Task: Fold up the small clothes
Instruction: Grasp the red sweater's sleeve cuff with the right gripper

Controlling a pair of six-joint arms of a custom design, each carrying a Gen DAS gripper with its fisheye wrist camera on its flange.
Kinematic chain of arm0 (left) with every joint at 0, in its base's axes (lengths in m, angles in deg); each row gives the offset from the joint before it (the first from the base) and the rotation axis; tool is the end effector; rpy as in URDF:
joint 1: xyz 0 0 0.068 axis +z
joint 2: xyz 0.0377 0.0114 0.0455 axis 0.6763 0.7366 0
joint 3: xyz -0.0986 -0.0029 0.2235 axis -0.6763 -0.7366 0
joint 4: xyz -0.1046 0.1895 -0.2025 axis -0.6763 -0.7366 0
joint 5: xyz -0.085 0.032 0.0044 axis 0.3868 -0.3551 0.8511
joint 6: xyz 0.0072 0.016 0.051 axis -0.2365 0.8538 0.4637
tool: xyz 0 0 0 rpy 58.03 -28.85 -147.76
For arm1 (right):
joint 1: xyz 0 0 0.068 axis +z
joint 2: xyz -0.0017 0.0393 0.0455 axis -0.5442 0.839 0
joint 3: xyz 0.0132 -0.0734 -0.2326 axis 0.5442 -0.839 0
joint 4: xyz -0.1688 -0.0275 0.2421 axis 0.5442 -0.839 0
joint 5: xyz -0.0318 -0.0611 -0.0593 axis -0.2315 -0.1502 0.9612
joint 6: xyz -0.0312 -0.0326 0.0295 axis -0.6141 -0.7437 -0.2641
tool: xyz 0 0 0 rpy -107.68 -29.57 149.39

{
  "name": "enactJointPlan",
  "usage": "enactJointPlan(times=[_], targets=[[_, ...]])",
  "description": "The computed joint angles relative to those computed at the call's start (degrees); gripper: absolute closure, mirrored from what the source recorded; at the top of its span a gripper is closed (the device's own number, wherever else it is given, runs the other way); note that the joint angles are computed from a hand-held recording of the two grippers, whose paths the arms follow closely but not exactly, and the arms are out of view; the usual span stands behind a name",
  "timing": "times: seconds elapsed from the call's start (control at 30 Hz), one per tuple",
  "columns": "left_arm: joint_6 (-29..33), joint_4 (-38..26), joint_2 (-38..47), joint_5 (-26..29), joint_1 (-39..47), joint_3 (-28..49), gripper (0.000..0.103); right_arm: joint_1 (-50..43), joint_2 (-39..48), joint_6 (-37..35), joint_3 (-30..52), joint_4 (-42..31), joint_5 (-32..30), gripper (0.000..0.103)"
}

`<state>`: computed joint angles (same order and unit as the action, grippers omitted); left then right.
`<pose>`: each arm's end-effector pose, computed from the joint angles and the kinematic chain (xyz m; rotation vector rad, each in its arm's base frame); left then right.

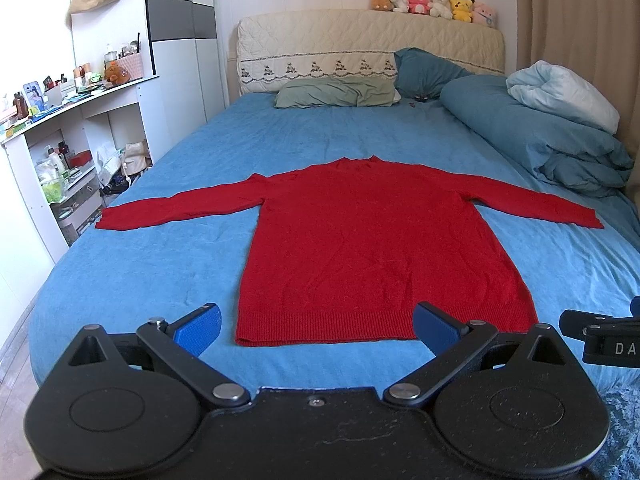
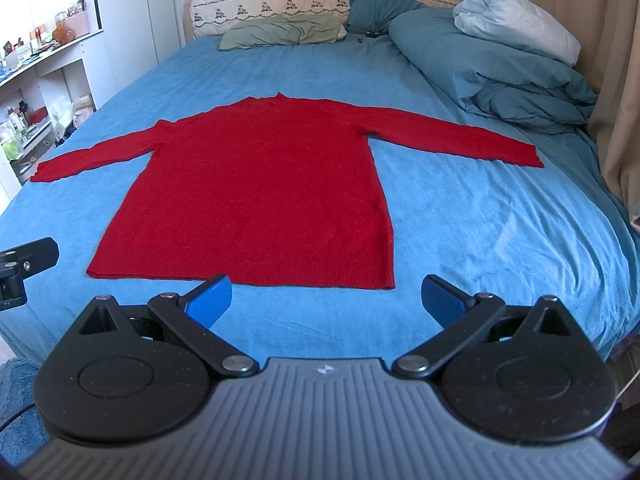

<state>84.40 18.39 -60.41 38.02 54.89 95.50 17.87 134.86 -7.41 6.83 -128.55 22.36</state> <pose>0.1454 0.0254 0.1973 0.0754 2.2103 0.0333 0.1517 0.1505 0.1838 0.1394 2.3088 -0.0823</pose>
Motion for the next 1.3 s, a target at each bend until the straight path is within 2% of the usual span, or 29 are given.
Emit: enactJointPlan(times=[0.03, 0.1, 0.43, 0.5, 0.6, 0.73, 0.8, 0.9, 1.0, 1.13, 1.23, 1.3], targets=[[-0.8, 0.1, -0.2, -1.2, -1.0, 0.0, 0.000, 0.0, 0.0, 0.0, 0.0, 0.0, 0.0, 0.000], [0.1, -0.2, 0.5, 0.2, 0.1, 0.4, 0.000, 0.0, -0.1, 0.0, -0.1, 0.0, 0.0, 0.000], [-0.2, -0.2, 1.1, -0.1, 0.1, 1.4, 0.000, 0.0, -0.5, -1.3, 2.0, -0.9, 1.0, 0.000], [-0.4, 1.7, 3.7, 0.7, -0.1, 3.1, 0.000, -2.5, -2.6, -3.5, 1.5, 0.0, 0.5, 0.000], [-2.0, 9.2, 10.9, -3.0, -4.5, 6.8, 0.000, -8.6, -5.1, -8.5, 1.3, 3.0, -1.6, 0.000], [-3.6, 21.7, 30.0, -4.8, -9.0, 14.7, 0.000, -21.0, -4.4, -16.7, 1.8, 10.6, -8.1, 0.000], [-4.7, 28.2, 40.4, -4.9, -10.8, 19.2, 0.000, -28.3, -0.8, -19.7, 3.1, 15.4, -12.0, 0.000], [-5.0, 35.9, 57.1, -7.3, -14.3, 28.4, 0.000, -38.8, 8.0, -23.2, 5.9, 24.1, -17.5, 0.000], [-4.3, 42.2, 74.7, -8.9, -17.5, 39.7, 0.000, -47.8, 21.9, -24.5, 10.7, 34.7, -22.4, 0.000], [-4.4, 44.3, 98.3, -7.6, -20.4, 60.0, 0.000, -55.6, 43.4, -24.0, 21.5, 45.9, -24.7, 0.000], [-5.5, 38.4, 116.2, -7.6, -22.4, 80.7, 0.000, -59.8, 57.7, -22.6, 30.8, 50.6, -25.3, 0.000], [-6.4, 34.3, 127.7, -7.8, -23.6, 95.1, 0.000, -62.4, 66.1, -21.0, 37.8, 51.2, -25.9, 0.000]])
